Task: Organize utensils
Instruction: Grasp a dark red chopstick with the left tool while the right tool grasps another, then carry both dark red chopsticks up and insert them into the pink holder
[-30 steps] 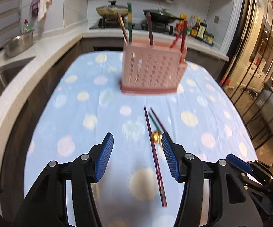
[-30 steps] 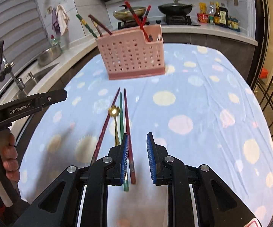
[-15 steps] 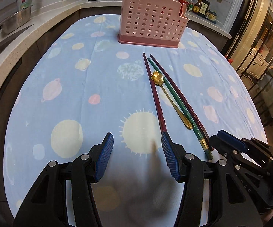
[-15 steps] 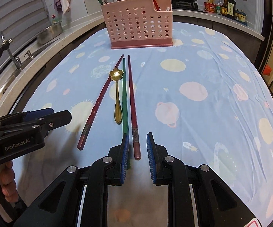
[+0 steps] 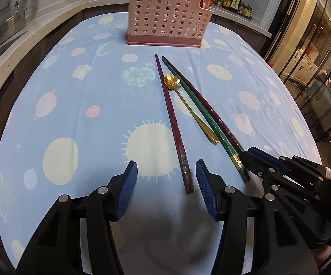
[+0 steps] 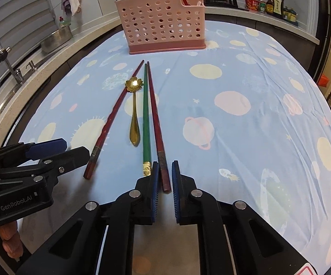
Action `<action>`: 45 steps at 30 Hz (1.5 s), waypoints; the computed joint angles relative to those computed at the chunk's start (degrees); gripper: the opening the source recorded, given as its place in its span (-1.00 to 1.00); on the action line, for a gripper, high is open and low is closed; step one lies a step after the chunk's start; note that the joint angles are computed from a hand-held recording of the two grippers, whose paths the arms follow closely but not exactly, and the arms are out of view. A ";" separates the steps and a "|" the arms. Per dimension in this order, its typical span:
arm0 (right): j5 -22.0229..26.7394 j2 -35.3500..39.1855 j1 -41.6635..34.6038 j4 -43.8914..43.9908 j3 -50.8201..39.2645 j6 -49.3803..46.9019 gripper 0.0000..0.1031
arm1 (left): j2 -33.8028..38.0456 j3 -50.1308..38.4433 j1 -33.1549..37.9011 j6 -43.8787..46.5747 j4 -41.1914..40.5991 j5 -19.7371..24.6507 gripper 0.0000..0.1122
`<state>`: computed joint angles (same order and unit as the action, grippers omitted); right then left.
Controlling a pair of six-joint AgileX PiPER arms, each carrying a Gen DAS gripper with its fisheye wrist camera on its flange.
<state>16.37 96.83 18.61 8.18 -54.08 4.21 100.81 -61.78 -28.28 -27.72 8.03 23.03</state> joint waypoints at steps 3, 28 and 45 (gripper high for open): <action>-0.52 -0.37 -0.57 2.55 0.73 -2.47 -0.83 | 1.04 -0.38 -0.54 -0.37 0.65 0.07 -0.10; -0.17 -5.36 -2.47 12.52 3.90 -10.48 -0.86 | -3.26 2.94 1.88 2.61 -2.39 -2.64 -0.87; 4.70 -17.94 -8.89 20.61 -1.96 -16.92 -0.87 | -12.49 -1.90 6.11 1.37 -1.25 2.34 -0.88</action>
<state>21.06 78.89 9.73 28.80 -56.03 -12.71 88.32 -63.69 -22.17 -26.35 6.78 25.37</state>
